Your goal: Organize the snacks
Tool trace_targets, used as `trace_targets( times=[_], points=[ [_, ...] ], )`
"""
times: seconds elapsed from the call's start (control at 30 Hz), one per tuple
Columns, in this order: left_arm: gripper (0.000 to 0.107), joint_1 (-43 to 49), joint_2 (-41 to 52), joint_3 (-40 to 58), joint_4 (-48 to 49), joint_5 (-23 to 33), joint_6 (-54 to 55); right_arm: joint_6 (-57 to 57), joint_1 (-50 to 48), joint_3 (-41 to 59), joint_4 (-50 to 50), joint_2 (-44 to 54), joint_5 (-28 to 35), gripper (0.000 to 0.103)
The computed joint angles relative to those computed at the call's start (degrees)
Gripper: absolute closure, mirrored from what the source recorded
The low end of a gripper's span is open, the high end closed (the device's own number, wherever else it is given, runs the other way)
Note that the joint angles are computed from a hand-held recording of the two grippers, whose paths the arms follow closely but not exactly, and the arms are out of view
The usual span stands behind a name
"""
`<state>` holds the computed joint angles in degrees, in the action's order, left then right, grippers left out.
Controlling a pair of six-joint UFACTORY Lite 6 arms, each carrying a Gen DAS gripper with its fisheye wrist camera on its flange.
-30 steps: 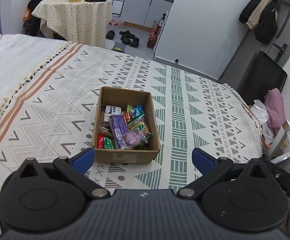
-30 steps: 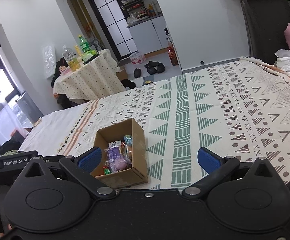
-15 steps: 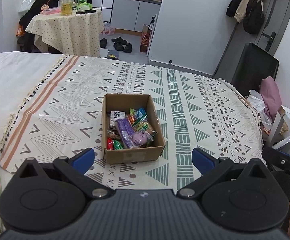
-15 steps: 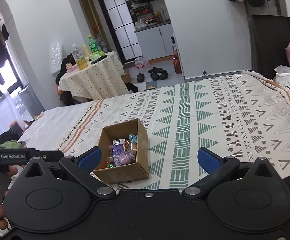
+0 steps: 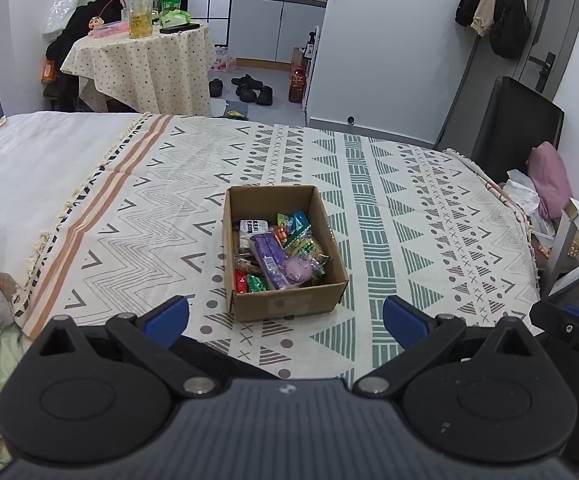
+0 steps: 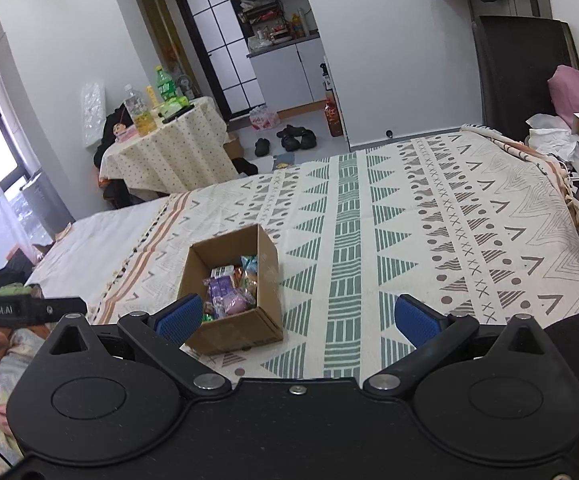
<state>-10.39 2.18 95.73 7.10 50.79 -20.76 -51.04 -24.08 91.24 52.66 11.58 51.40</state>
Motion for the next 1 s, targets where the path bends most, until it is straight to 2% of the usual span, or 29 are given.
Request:
trace_targets(
  times=[1.0],
  points=[
    [0.004, -0.34, -0.52, 0.20, 0.66, 1.17, -0.17, -1.30, 0.85, 0.12, -0.24, -0.96, 0.87, 0.000]
  ],
)
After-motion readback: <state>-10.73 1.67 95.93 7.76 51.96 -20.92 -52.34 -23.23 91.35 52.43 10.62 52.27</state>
